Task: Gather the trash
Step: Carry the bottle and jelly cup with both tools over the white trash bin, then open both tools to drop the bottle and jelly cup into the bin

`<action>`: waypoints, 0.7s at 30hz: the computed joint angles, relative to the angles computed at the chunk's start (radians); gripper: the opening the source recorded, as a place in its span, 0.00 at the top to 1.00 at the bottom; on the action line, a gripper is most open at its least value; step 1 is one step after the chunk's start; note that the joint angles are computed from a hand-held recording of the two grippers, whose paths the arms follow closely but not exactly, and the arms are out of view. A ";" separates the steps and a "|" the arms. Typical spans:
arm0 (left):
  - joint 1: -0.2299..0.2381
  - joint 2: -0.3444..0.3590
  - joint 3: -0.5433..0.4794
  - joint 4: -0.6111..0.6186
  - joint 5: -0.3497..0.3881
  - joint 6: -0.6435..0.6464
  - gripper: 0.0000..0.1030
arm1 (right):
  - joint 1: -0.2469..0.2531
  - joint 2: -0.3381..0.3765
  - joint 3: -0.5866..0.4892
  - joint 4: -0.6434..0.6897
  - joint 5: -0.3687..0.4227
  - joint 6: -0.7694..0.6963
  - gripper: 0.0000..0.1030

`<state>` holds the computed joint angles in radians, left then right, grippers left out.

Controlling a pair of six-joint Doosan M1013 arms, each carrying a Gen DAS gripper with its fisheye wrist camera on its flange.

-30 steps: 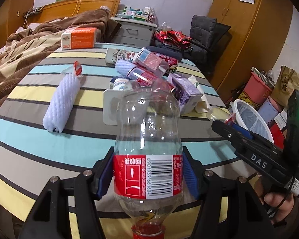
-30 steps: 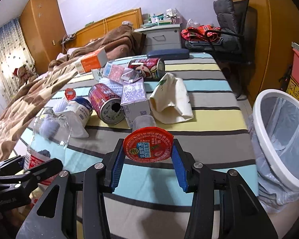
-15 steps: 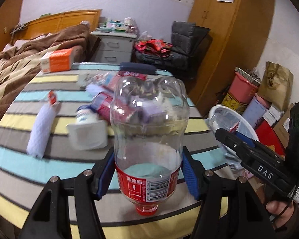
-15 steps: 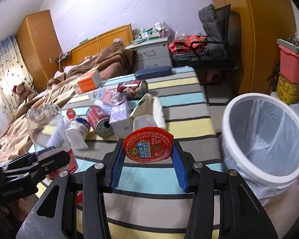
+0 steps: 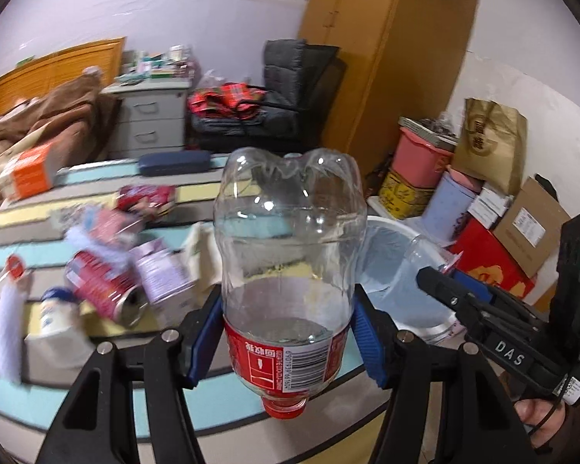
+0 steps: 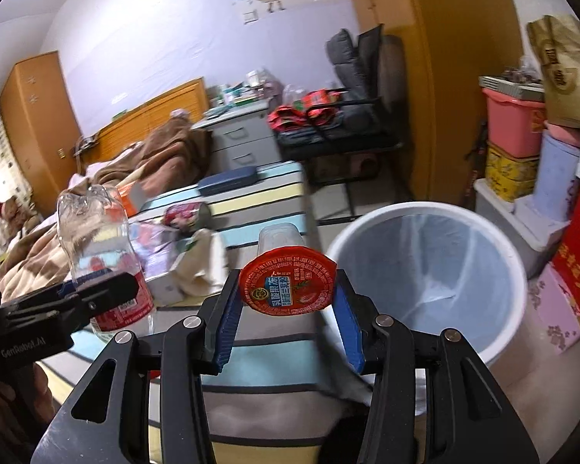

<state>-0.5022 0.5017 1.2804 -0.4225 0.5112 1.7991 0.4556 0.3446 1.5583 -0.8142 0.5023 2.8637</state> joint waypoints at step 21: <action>-0.076 0.209 -0.333 -0.135 0.210 0.139 0.38 | -0.090 0.002 0.027 0.107 0.118 -0.058 0.54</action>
